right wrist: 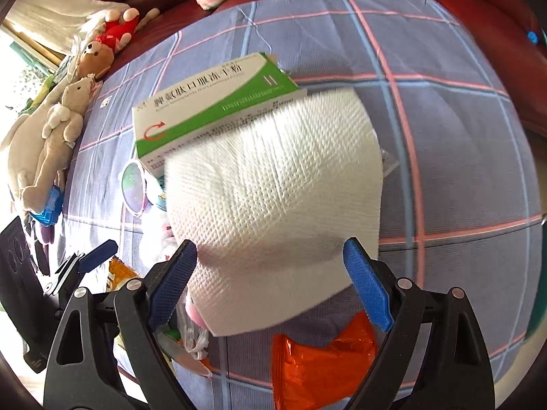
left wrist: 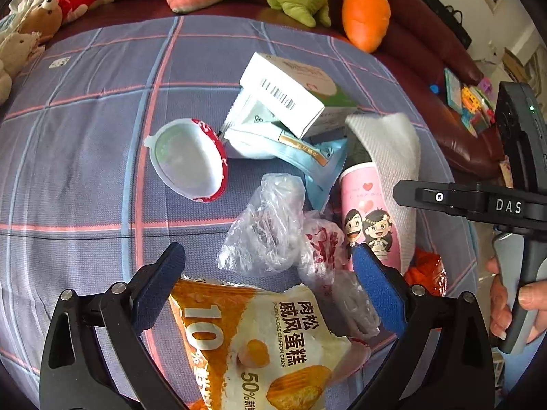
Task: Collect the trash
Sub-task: 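Return both tools to the table and grasp the white tissue with the right tool, then carry the tissue and plastic bag over the teal bin and open both tools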
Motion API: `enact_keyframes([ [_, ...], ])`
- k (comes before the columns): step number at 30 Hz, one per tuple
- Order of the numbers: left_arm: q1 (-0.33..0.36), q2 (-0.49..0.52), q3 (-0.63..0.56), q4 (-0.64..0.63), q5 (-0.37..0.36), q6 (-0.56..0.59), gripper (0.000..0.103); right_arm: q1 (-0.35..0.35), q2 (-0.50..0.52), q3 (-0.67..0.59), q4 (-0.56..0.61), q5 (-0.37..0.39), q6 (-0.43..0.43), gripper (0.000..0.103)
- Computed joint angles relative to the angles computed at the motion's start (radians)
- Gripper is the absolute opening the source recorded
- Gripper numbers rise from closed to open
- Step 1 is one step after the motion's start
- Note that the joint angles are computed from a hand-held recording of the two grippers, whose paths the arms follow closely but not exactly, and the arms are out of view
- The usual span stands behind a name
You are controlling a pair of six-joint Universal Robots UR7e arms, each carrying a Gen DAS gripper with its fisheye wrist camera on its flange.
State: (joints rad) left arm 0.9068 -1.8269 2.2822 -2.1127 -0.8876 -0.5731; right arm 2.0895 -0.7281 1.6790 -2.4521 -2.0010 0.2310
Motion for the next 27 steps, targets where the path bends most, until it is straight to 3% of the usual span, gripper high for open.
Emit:
enact_keyframes([
  [3, 0.016, 0.022, -0.004, -0.011, -0.011, 0.023, 0.098, -0.007, -0.003, 0.015, -0.027, 0.021, -0.004, 0.080],
  [5, 0.023, 0.042, -0.008, -0.017, -0.018, 0.031, 0.098, -0.009, -0.009, 0.022, -0.041, 0.048, -0.019, 0.065],
  [7, 0.032, 0.064, -0.013, -0.024, -0.028, 0.043, 0.098, -0.003, -0.009, 0.020, -0.042, 0.061, -0.035, 0.059],
  [15, 0.052, 0.125, -0.027, -0.029, -0.036, 0.044, 0.098, 0.003, -0.016, 0.039, -0.071, 0.075, -0.069, 0.045],
  [18, 0.049, 0.124, -0.012, -0.064, -0.027, 0.059, 0.097, 0.009, -0.027, 0.052, -0.097, 0.074, -0.080, 0.027],
  [20, 0.046, 0.115, 0.000, -0.085, -0.027, 0.062, 0.087, 0.012, -0.037, 0.058, -0.107, 0.074, -0.088, 0.011],
  [27, 0.015, 0.065, 0.034, -0.096, -0.023, 0.061, 0.051, 0.013, -0.072, 0.098, -0.154, 0.059, -0.086, 0.006],
])
